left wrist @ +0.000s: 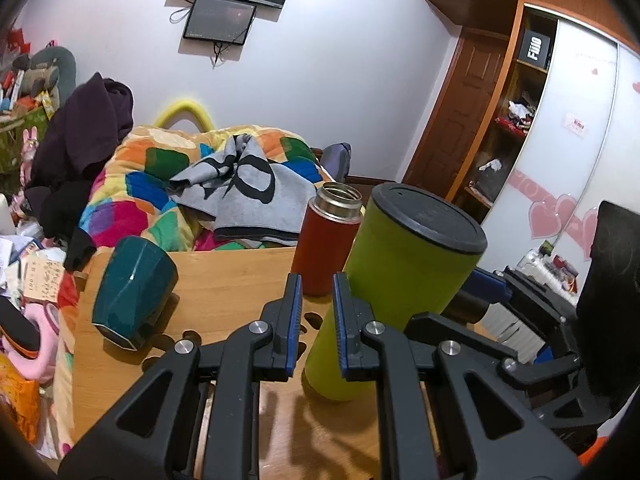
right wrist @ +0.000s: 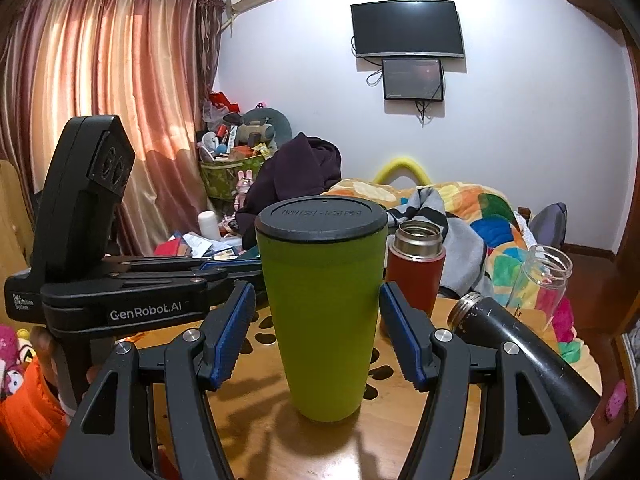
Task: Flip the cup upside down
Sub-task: 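Lower the tumbler onto the table, open both tools and withdraw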
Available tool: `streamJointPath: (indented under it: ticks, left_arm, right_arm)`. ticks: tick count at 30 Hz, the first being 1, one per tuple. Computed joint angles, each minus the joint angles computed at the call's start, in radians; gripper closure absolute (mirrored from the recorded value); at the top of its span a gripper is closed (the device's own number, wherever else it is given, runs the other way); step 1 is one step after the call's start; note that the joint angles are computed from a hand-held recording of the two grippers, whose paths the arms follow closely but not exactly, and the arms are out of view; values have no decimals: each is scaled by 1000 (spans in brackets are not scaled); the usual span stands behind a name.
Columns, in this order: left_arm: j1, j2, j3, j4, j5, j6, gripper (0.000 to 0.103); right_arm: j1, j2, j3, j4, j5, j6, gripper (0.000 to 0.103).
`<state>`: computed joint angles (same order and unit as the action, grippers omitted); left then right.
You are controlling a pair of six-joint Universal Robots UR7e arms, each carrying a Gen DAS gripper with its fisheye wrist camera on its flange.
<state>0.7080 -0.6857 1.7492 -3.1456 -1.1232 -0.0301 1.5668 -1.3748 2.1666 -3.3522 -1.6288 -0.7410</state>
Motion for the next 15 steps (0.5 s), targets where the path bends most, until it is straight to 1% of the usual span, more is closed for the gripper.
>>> streamJointPath:
  ticks: [3, 5, 6, 7, 8, 9, 11, 12, 13, 15]
  left_arm:
    - [-17, -9, 25, -25, 38, 12, 87]
    - [-34, -20, 55, -62, 61, 15, 74]
    - [-42, -25, 68, -80, 72, 18, 72]
    - [-55, -31, 87, -110, 92, 24, 66]
    - [-65, -34, 100, -133, 106, 29, 60]
    - [-78, -38, 116, -165, 119, 37, 57]
    - [-99, -45, 143, -218, 136, 46, 45]
    - [-113, -47, 158, -249, 151, 51, 42]
    - [-124, -48, 168, -272, 164, 57, 37]
    - [-156, -43, 193, -334, 211, 78, 30]
  right_arm:
    - [-4, -19, 16, -10, 5, -1, 42]
    - [-8, -36, 29, -20, 13, -2, 42]
    - [-11, -49, 38, -24, 21, 0, 42]
    - [-14, -59, 46, -28, 26, 1, 41]
    - [-14, -69, 55, -36, 26, 2, 41]
    - [-14, -79, 67, -52, 19, 2, 41]
    - [-13, -94, 86, -81, 11, 5, 41]
    - [-15, -103, 93, -90, 11, 7, 41]
    - [-18, -116, 103, -97, 12, 11, 40]
    - [-25, -142, 121, -111, 18, 25, 37]
